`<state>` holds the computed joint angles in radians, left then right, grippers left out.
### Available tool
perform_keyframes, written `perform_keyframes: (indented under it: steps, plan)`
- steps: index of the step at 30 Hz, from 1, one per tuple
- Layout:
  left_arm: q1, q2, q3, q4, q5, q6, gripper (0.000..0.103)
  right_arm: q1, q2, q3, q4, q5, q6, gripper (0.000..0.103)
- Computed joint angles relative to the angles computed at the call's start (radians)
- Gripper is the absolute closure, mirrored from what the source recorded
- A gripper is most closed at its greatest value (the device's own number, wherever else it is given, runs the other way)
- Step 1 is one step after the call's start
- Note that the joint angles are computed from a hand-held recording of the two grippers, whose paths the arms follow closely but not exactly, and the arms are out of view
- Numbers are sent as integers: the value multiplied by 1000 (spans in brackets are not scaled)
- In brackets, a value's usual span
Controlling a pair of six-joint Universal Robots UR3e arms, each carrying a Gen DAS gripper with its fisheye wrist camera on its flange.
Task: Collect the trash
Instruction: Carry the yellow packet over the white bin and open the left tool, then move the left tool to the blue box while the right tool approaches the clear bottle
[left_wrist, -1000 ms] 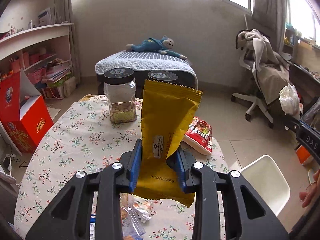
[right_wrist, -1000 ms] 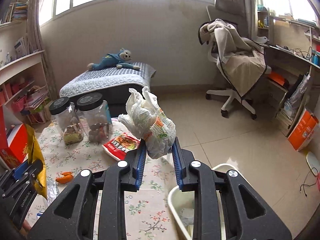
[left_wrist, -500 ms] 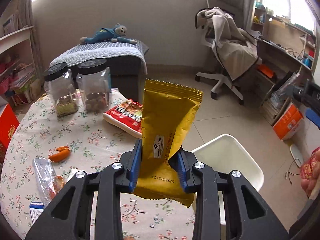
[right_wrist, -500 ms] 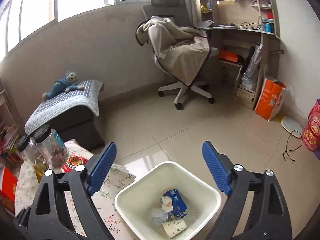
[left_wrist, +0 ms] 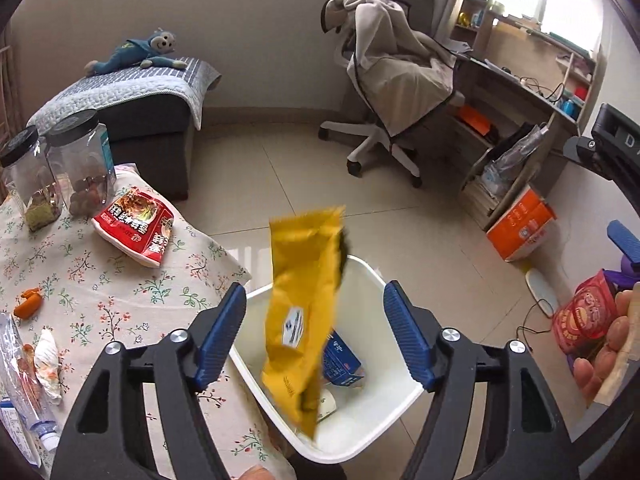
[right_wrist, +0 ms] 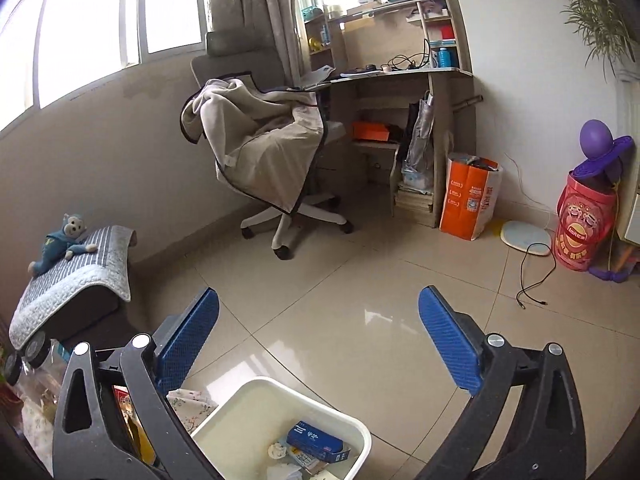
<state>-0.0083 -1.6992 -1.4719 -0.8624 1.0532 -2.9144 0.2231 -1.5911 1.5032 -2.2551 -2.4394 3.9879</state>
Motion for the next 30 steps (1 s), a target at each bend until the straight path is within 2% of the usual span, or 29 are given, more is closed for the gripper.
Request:
perform_keyframes:
  steps: [7, 16, 24, 30]
  plan:
    - [63, 47, -23, -32, -12, 38, 27, 33, 45, -46, 4, 10, -42, 7]
    - [254, 164, -122, -58, 48, 117, 25, 144, 213, -227, 39, 62, -191, 7]
    - [454, 239, -201, -92, 95, 225, 21, 259, 415, -495, 164, 122, -321, 7]
    - [578, 228, -200, -118, 147, 310, 21, 342, 609, -785, 268, 139, -410, 7]
